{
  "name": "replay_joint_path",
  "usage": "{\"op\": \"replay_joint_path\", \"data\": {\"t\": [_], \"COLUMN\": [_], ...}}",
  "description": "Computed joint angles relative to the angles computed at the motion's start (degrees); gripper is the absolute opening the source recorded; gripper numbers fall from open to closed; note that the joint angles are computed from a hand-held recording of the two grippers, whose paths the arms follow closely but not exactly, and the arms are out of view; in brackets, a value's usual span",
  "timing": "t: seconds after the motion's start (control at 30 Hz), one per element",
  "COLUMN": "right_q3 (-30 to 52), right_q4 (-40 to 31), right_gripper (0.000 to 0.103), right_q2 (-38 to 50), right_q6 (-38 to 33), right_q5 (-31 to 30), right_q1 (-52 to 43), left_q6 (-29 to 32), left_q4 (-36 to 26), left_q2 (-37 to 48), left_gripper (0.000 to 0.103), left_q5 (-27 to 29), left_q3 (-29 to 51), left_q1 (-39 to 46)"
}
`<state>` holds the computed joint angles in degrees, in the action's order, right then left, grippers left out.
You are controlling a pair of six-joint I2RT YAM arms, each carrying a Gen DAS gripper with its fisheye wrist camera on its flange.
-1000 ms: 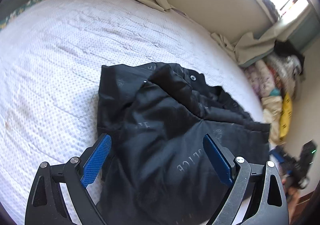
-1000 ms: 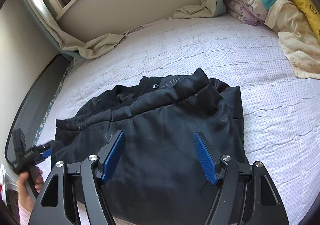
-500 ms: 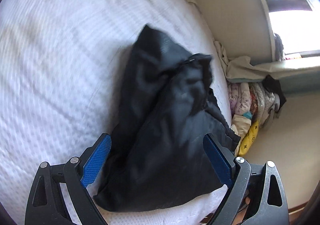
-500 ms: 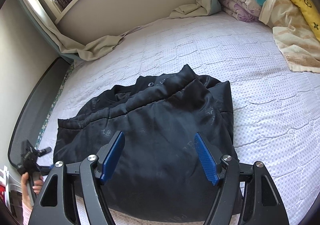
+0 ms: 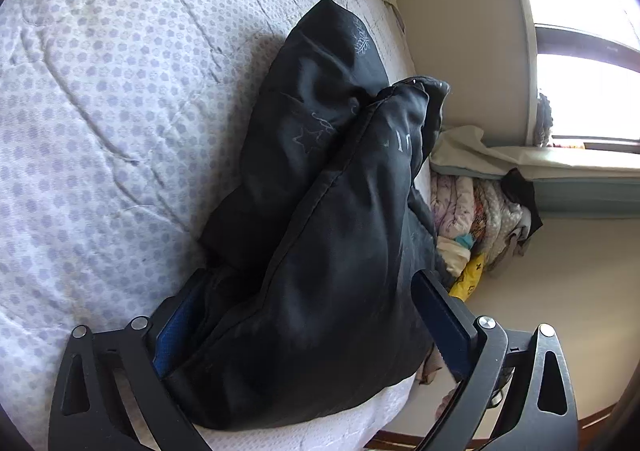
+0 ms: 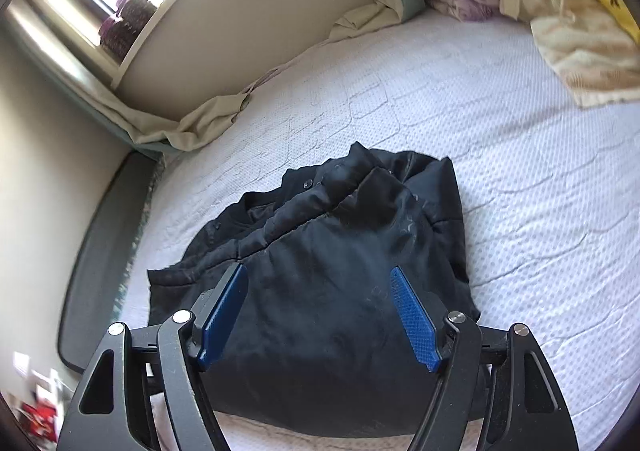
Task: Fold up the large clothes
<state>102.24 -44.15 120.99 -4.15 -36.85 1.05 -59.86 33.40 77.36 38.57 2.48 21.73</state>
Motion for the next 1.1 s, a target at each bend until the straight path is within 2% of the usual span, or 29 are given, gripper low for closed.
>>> {"op": "replay_joint_path", "data": {"t": [0.13,0.27,0.37,0.4,0.5,0.6,0.77,0.83,0.9,0.93,1.1], "right_q3": [-0.5,-2.1,-4.2,-5.2,-7.8,-10.8,-16.7,-17.2,-17.0,-16.9,-14.6], "right_q4": [0.0,0.8,2.5,3.1,5.1,7.5,14.5,15.8,16.3,16.7,17.5], "right_gripper": [0.072,0.072,0.072,0.072,0.072,0.071,0.041,0.036,0.034,0.034,0.034], "right_q2": [-0.2,-1.3,-2.7,-3.3,-4.9,-6.6,-8.7,-7.9,-6.8,-6.0,-1.5], "right_q6": [-0.3,-1.2,-2.1,-2.5,-4.3,-6.3,-10.4,-11.2,-11.3,-10.9,-11.1], "right_q5": [0.5,1.1,2.7,3.5,5.6,8.1,16.2,18.2,19.2,19.9,22.1], "right_q1": [0.5,1.3,2.5,3.1,5.1,7.2,11.5,12.5,12.7,13.0,13.8], "left_q6": [-5.1,-7.0,-8.3,-8.9,-11.5,-13.2,-13.1,-13.1,-13.0,-12.4,-11.3], "left_q4": [9.2,17.8,20.7,23.8,26.6,27.7,27.1,27.3,27.2,29.1,26.5], "left_q2": [5.1,9.5,13.3,16.5,19.0,19.0,16.7,16.1,15.4,16.5,13.0], "left_gripper": [0.099,0.095,0.073,0.066,0.056,0.045,0.039,0.038,0.036,0.036,0.035], "left_q5": [-5.0,-9.2,-10.1,-10.0,-11.8,-13.4,-13.6,-13.1,-13.0,-12.2,-12.8], "left_q3": [0.6,0.2,1.1,1.4,3.0,3.5,3.3,2.9,2.8,1.9,1.8], "left_q1": [-4.9,-9.0,-10.0,-10.1,-12.0,-13.7,-13.8,-13.4,-13.3,-12.4,-12.9]}}
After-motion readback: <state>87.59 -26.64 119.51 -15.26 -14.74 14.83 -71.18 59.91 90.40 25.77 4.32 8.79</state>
